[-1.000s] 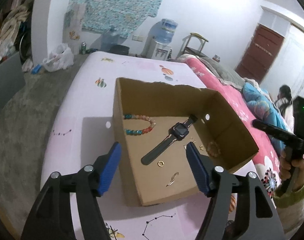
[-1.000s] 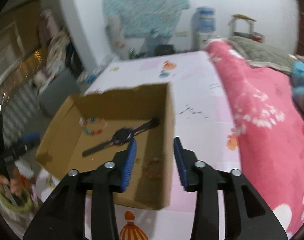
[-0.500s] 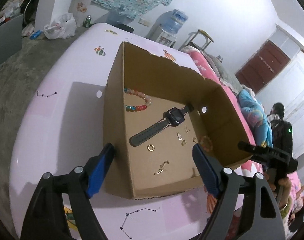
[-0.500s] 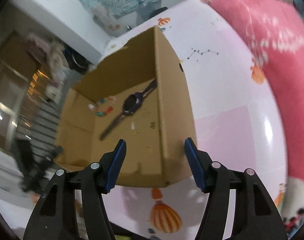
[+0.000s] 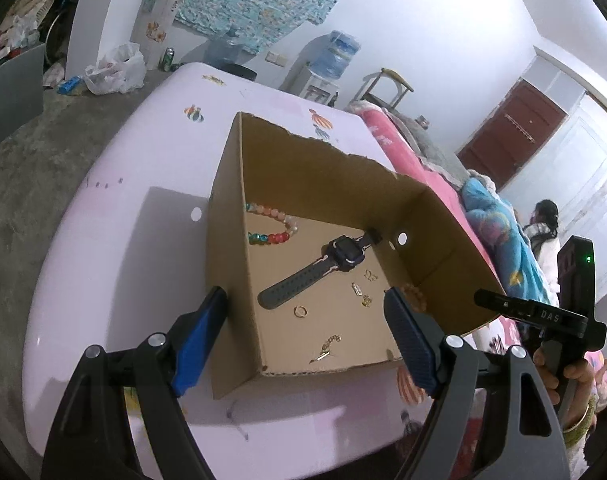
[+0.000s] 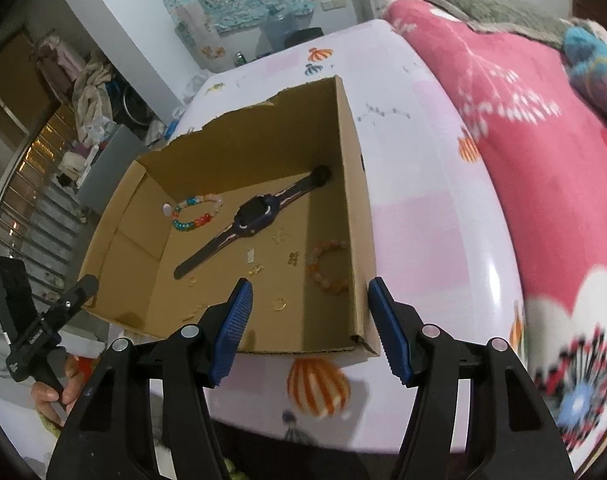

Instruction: Organize jewelry

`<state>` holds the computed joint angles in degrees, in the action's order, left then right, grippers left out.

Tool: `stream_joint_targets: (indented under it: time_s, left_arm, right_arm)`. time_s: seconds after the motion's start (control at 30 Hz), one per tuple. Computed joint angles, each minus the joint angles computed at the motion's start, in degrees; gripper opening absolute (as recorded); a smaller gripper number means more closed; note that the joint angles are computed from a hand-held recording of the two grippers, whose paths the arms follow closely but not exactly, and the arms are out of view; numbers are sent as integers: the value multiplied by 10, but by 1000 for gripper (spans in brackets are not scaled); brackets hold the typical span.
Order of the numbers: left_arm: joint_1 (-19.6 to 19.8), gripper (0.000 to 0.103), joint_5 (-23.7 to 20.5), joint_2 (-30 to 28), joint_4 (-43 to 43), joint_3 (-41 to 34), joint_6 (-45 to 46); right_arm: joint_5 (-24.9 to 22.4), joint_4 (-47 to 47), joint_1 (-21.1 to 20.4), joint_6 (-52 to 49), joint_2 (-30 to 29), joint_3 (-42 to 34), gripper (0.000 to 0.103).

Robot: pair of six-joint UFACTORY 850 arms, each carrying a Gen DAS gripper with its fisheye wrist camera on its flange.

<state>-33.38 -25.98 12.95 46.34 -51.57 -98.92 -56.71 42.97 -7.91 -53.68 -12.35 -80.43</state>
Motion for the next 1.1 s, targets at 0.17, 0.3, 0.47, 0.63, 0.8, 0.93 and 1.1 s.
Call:
stream_joint_targets:
  time_s: [0.17,0.3,0.47,0.63,0.8,0.93,1.1]
  left_arm:
    - [-30,78,-8,15,29,21,-55]
    - [-40,79,-16,6,24,21,-44]
    - [-93,83,-130,2,80,9,-83]
    - [-174,98,-278,-1,138,-5,-132]
    - [-221,98,-368,-20,106,-36,-99]
    - [-253,98,-432,-39,97,-57,-109]
    - [-276,98,-491,-66,101,-86,-106]
  right_arm:
    - [3,26,-17,-21,22,42,60]
    - [9,60,-26,-38,24,64,64]
    - [43,106,-46,-60,53,101,75]
    - [106,195,-86,-180,146,205,86]
    - [154,248,-107,-306,230,294,94]
    - [156,304,-110,-393,276,340,95]
    - [206,377,-82,-482,314,373,95]
